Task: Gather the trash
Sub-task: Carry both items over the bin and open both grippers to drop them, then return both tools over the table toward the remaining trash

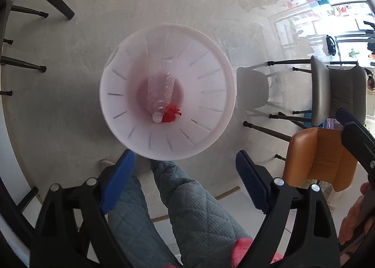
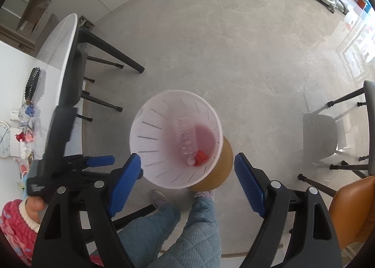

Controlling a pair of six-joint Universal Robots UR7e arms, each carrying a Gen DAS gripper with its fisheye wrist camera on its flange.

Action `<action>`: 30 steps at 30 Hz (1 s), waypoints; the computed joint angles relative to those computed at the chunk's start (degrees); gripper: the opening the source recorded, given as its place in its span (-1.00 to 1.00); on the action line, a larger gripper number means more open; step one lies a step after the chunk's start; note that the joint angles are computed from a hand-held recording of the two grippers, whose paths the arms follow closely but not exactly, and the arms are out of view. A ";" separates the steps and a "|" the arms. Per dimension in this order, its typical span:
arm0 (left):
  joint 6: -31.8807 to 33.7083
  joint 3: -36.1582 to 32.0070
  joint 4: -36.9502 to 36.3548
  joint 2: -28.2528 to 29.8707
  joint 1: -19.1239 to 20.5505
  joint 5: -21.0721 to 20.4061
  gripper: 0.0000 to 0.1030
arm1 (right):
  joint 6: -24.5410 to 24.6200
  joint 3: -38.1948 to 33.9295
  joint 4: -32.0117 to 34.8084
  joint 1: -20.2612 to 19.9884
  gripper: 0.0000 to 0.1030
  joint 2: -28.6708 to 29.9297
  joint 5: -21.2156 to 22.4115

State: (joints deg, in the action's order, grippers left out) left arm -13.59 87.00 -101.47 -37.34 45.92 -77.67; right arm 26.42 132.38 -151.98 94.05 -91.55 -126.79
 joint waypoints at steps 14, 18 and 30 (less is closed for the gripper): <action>-0.31 5.97 -4.94 -27.53 -4.47 9.58 0.83 | -3.23 -14.29 -0.59 16.52 0.75 13.36 -5.60; -1.37 6.21 -5.45 -33.98 -3.94 14.04 0.85 | -5.70 -20.77 -1.58 22.49 0.89 19.76 -8.53; -3.46 5.69 -3.83 -46.65 2.69 30.32 0.85 | -15.33 -42.55 -2.67 32.69 0.95 41.22 -11.50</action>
